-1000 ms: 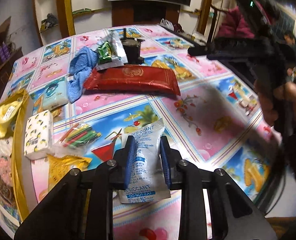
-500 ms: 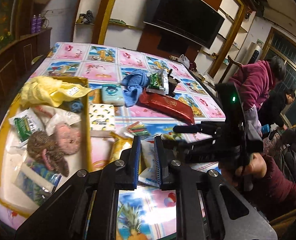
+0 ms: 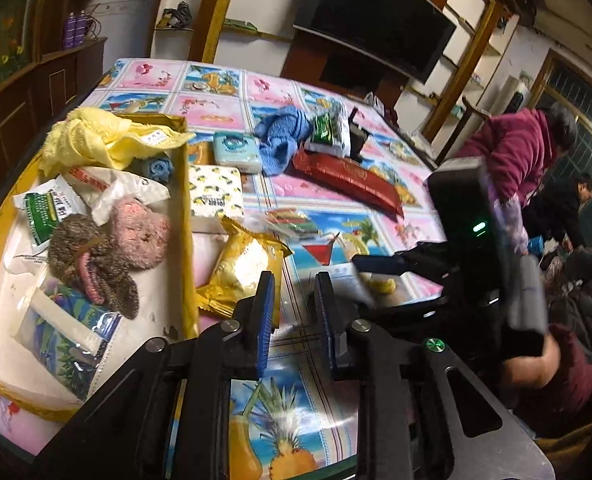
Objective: Organize soft objects
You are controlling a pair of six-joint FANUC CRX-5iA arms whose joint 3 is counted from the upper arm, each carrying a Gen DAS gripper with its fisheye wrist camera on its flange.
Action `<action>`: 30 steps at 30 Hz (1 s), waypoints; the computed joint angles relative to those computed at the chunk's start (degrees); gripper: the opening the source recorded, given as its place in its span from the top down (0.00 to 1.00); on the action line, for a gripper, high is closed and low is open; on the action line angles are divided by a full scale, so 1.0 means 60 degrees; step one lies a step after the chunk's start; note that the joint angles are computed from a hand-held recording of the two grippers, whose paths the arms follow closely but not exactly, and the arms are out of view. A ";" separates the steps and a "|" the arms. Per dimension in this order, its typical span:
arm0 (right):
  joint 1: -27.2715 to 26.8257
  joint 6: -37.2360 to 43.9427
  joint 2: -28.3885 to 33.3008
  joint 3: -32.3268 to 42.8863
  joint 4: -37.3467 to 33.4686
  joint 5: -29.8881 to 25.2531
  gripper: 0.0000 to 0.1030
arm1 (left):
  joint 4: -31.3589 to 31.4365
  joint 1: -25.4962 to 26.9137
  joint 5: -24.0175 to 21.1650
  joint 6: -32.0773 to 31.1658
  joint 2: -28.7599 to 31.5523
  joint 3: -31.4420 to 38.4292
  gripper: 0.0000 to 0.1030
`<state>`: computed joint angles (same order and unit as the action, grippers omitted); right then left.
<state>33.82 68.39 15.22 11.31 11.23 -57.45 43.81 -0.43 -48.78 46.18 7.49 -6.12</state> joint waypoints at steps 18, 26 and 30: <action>-0.0955 0.0827 -0.0754 -0.0894 -0.0408 0.0474 0.50 | -0.4544 -0.1132 -0.0588 0.3286 0.1772 0.3115 0.53; -0.1440 0.1124 -0.1296 -0.1253 -0.1501 0.1189 0.47 | -0.2385 -0.0985 0.0302 0.1222 0.0864 0.1732 0.38; -0.1580 0.0632 -0.1824 -0.1650 -0.1622 0.1470 0.38 | -0.3705 -0.1206 0.0468 0.1579 0.0846 0.1941 0.30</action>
